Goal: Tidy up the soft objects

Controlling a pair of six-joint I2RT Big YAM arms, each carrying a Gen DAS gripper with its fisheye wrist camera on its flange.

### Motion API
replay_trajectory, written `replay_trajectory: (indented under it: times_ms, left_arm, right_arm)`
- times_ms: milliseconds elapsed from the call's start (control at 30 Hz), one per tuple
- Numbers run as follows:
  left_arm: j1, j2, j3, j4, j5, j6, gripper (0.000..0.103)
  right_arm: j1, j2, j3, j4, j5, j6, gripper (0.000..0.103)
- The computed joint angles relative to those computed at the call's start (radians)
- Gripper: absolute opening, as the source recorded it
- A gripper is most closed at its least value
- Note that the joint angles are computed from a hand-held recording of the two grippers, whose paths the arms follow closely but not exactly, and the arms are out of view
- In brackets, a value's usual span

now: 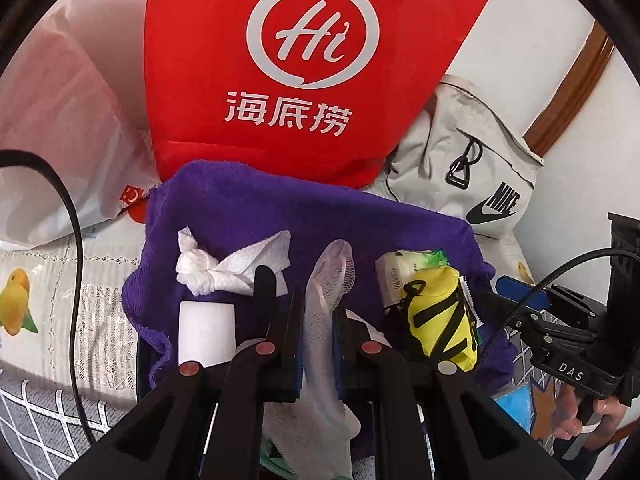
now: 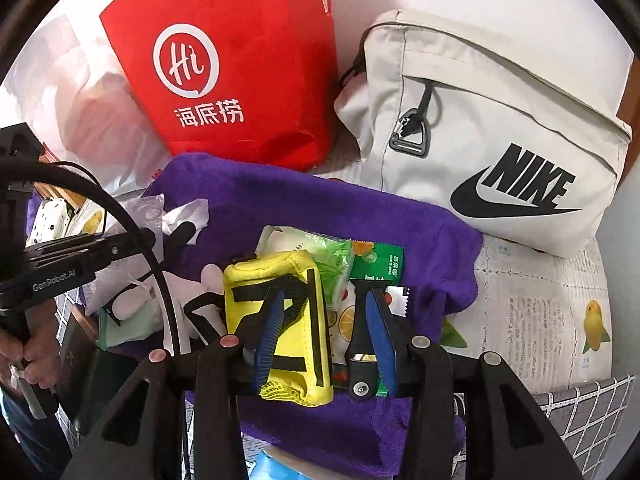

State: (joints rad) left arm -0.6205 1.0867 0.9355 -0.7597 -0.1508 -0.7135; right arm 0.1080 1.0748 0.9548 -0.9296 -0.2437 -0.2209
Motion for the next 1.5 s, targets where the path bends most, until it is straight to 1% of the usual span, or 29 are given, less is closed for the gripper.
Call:
replay_trajectory:
  times_ms: [100,133,167,200,233,300,333,367,433,500,567,633,700,767,800,867,900,1000,1033,1067,1133,1167,1200,1267,1333,1400,1500]
  left_arm:
    - [0.011,-0.008,-0.007,0.011,0.025,-0.01,0.011]
    - [0.015,-0.012,-0.011,0.014,0.035,-0.011,0.014]
    - [0.019,-0.013,-0.012,0.014,0.042,-0.014,0.022]
    - [0.02,-0.01,-0.009,0.009,0.038,-0.018,0.026]
    - [0.016,-0.007,-0.004,-0.006,0.022,-0.021,0.033]
    - [0.01,-0.005,0.002,-0.015,0.001,-0.024,0.033]
    - [0.009,-0.004,0.005,-0.02,-0.001,-0.033,0.038]
    - [0.007,-0.001,0.01,-0.029,-0.001,-0.044,0.046]
    - [-0.001,0.001,0.015,-0.035,-0.018,-0.051,0.051]
    - [-0.012,0.01,0.028,-0.056,-0.038,-0.057,0.052]
    - [-0.019,0.023,0.044,-0.087,-0.041,-0.05,0.052]
    - [-0.031,0.028,0.054,-0.103,-0.068,-0.046,0.052]
    - [-0.035,0.037,0.066,-0.132,-0.09,-0.056,0.056]
    - [-0.032,0.034,0.071,-0.149,-0.087,-0.068,0.059]
    - [-0.03,0.027,0.069,-0.147,-0.079,-0.068,0.06]
    - [-0.03,0.009,0.07,-0.154,-0.068,-0.064,0.069]
    - [-0.033,0.0,0.072,-0.162,-0.078,-0.07,0.069]
    - [-0.04,-0.044,0.074,-0.174,-0.11,-0.105,0.071]
    - [-0.037,-0.058,0.076,-0.175,-0.102,-0.106,0.074]
    - [-0.035,-0.071,0.076,-0.177,-0.093,-0.11,0.074]
    - [-0.034,-0.088,0.073,-0.161,-0.075,-0.117,0.074]
    - [-0.036,-0.09,0.075,-0.16,-0.07,-0.118,0.074]
    - [-0.043,-0.091,0.081,-0.172,-0.078,-0.128,0.074]
    - [-0.058,-0.092,0.091,-0.184,-0.09,-0.143,0.074]
    - [-0.081,-0.097,0.099,-0.178,-0.1,-0.146,0.074]
    - [-0.102,-0.095,0.112,-0.176,-0.122,-0.137,0.074]
    - [-0.117,-0.092,0.124,-0.182,-0.144,-0.142,0.074]
  right_arm:
    - [0.007,-0.007,0.0,-0.002,0.012,-0.006,0.043]
    - [0.006,-0.013,-0.001,-0.002,0.014,-0.007,0.043]
    - [0.007,-0.021,-0.002,-0.002,0.012,-0.008,0.043]
    - [0.006,-0.025,-0.002,-0.004,0.009,-0.01,0.043]
    - [0.007,-0.03,-0.002,-0.004,0.005,-0.01,0.043]
    - [0.008,-0.035,-0.002,-0.003,0.0,-0.01,0.043]
    - [0.009,-0.035,-0.003,-0.004,-0.003,-0.013,0.043]
    - [0.01,-0.036,-0.002,-0.008,-0.003,-0.013,0.043]
    - [0.014,-0.036,-0.002,-0.011,-0.001,-0.011,0.043]
    - [0.013,-0.037,-0.002,-0.012,-0.004,-0.013,0.043]
    - [0.012,-0.039,-0.001,-0.014,-0.004,-0.011,0.043]
    - [0.006,-0.034,0.003,-0.021,-0.013,-0.007,0.043]
    - [0.003,-0.025,0.007,-0.028,-0.015,0.0,0.043]
    - [0.007,-0.021,0.011,-0.036,0.0,0.012,0.043]
    - [0.008,-0.02,0.012,-0.038,0.003,0.016,0.045]
    - [0.016,-0.025,0.013,-0.042,0.015,0.026,0.05]
    - [0.019,-0.029,0.013,-0.043,0.021,0.03,0.051]
    - [0.017,-0.043,0.017,-0.053,-0.005,0.049,0.054]
    - [0.016,-0.051,0.02,-0.06,-0.012,0.056,0.054]
    - [0.017,-0.061,0.022,-0.066,-0.018,0.055,0.054]
    - [0.026,-0.087,0.023,-0.07,0.007,0.063,0.056]
    - [0.027,-0.099,0.021,-0.068,0.011,0.065,0.061]
    - [0.027,-0.115,0.019,-0.072,0.009,0.067,0.063]
    - [0.022,-0.135,0.02,-0.102,0.009,0.073,0.063]
    - [0.016,-0.166,0.016,-0.129,0.002,0.062,0.063]
    - [0.014,-0.199,0.01,-0.156,0.011,0.056,0.063]
    - [0.008,-0.268,-0.009,-0.199,0.008,0.05,0.063]
